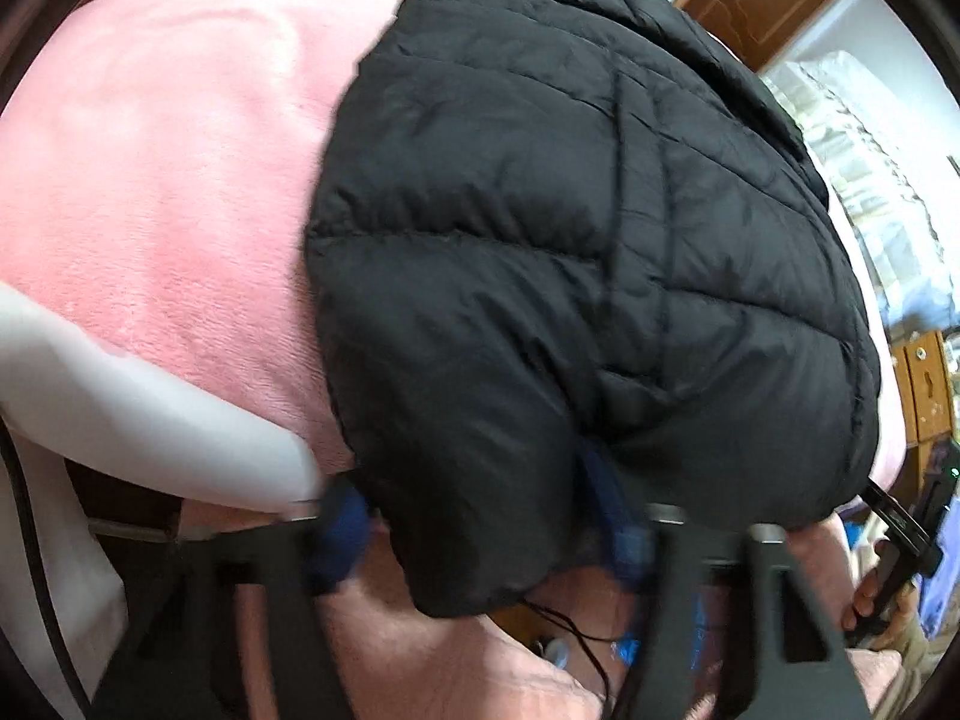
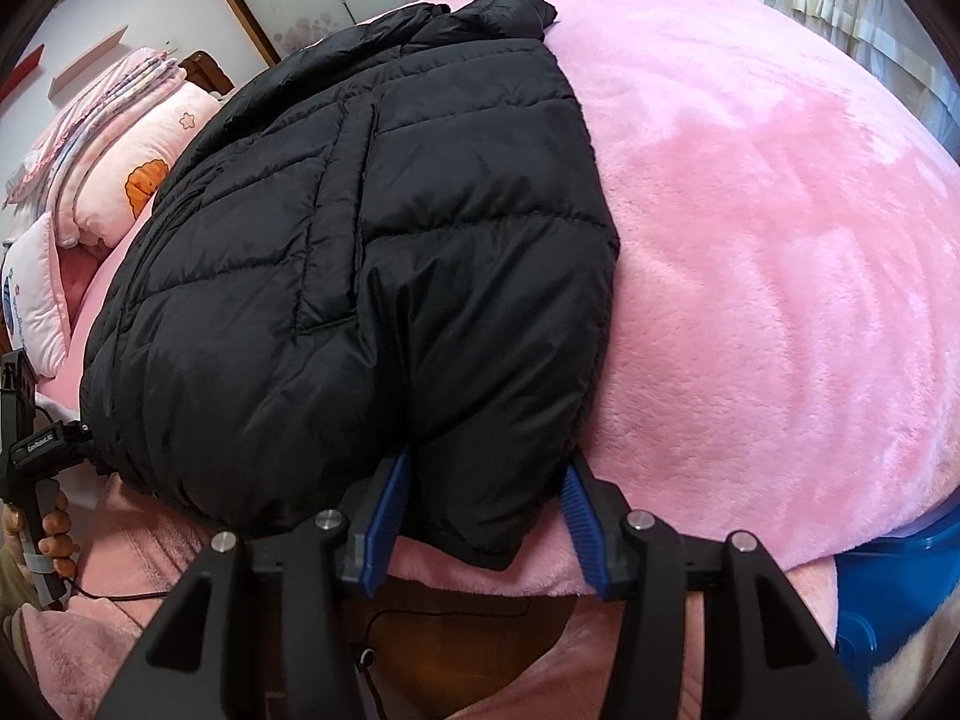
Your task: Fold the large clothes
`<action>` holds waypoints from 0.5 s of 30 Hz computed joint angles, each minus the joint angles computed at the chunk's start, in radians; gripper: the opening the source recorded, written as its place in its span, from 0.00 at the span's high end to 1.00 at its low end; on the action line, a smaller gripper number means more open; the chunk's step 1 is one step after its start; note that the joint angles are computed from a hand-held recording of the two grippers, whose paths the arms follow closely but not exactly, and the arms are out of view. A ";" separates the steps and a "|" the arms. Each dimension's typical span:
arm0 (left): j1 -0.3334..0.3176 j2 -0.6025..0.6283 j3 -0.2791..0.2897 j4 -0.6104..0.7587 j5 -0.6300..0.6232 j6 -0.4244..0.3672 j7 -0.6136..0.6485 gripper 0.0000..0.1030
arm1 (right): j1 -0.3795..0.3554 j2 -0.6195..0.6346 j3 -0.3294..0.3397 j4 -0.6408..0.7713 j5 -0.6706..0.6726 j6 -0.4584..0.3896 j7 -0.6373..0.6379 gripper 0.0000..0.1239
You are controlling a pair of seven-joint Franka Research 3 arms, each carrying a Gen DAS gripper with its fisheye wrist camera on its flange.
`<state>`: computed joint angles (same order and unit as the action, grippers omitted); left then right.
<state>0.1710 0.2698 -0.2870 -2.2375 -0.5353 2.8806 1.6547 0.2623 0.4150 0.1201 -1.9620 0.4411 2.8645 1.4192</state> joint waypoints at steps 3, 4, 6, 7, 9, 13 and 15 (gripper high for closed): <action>-0.025 -0.010 0.024 0.027 0.052 -0.066 -0.059 0.84 | -0.014 0.004 0.018 0.016 0.010 -0.021 -0.039 0.87; -0.040 -0.020 0.039 0.029 0.077 -0.081 -0.090 0.87 | -0.003 -0.004 0.009 0.013 -0.008 -0.018 -0.044 0.88; -0.068 -0.039 0.068 0.037 0.137 -0.112 -0.152 0.91 | 0.018 -0.013 -0.006 0.015 -0.037 -0.015 -0.040 0.93; -0.076 -0.052 0.073 0.037 0.152 -0.115 -0.168 0.91 | 0.022 -0.023 -0.007 0.011 -0.046 -0.010 -0.048 0.95; -0.079 -0.085 0.072 0.028 0.145 -0.110 -0.168 0.92 | 0.014 -0.058 0.008 -0.009 -0.040 0.016 -0.085 0.96; -0.080 -0.176 0.070 0.003 0.019 -0.100 -0.086 0.93 | -0.050 -0.121 0.083 -0.029 0.094 0.042 -0.217 0.96; -0.096 -0.205 0.087 0.004 -0.036 -0.092 -0.048 0.93 | -0.074 -0.153 0.112 -0.026 0.188 0.056 -0.303 0.96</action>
<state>0.0746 0.0653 -0.2003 -2.2338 -0.5714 2.7886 1.6070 0.1885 0.2617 0.2321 -1.9875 0.6291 2.9208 1.1159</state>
